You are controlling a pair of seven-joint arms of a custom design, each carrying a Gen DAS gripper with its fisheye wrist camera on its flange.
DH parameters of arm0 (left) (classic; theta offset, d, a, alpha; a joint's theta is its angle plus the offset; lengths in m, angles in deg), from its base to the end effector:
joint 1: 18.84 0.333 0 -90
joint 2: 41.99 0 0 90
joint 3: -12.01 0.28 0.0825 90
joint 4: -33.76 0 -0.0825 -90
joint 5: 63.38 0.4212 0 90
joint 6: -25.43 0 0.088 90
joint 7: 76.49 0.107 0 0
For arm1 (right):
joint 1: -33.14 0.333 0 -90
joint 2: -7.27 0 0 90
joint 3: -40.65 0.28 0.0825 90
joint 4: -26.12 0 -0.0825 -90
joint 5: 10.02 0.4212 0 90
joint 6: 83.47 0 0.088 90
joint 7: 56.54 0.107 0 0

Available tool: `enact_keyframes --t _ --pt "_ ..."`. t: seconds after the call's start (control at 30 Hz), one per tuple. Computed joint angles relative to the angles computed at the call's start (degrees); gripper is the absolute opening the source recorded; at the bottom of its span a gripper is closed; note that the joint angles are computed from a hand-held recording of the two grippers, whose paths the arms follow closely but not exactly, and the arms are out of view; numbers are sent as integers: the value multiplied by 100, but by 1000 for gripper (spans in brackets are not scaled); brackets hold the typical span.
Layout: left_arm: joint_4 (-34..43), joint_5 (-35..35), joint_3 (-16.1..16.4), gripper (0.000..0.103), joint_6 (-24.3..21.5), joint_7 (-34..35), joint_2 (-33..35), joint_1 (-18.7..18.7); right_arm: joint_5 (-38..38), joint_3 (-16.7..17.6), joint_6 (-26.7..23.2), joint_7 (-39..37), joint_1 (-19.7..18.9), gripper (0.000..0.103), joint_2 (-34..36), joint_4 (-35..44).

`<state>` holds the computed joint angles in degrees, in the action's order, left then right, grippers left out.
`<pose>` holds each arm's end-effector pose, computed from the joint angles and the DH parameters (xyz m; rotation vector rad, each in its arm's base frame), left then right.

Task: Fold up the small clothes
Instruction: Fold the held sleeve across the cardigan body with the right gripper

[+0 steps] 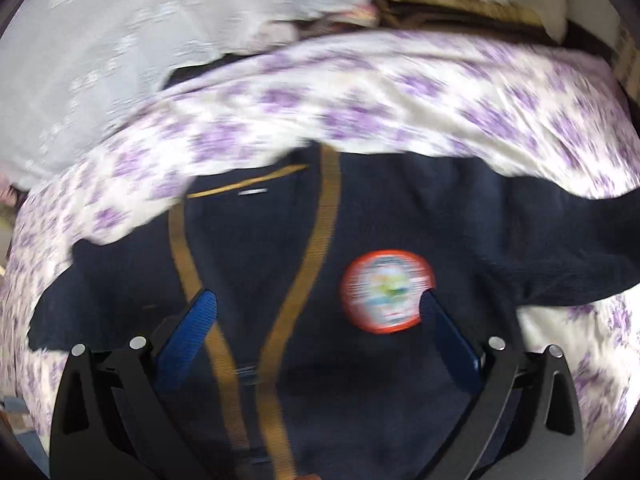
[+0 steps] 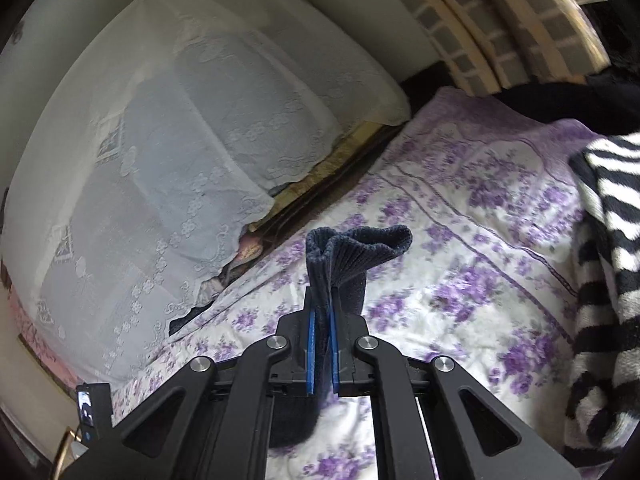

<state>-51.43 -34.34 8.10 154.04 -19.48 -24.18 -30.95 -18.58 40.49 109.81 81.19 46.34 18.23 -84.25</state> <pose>0.6969 -0.1794 0.5052 -1.8733 1.7385 -0.3389 0.6444 0.1662 0.4931 -1.0272 1.6097 -0.4146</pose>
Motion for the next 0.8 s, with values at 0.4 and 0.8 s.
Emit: enact_keyframes --t 0.4,0.8 --pt "-2182 435 99 99 567 -804 -1625 1028 -460 -19 -793 -483 596 6 361 1137" --pt "-2933 -403 58 99 1360 -1013 -1862 1718 -1330 -121 -1763 -282 1383 6 1052 2608"
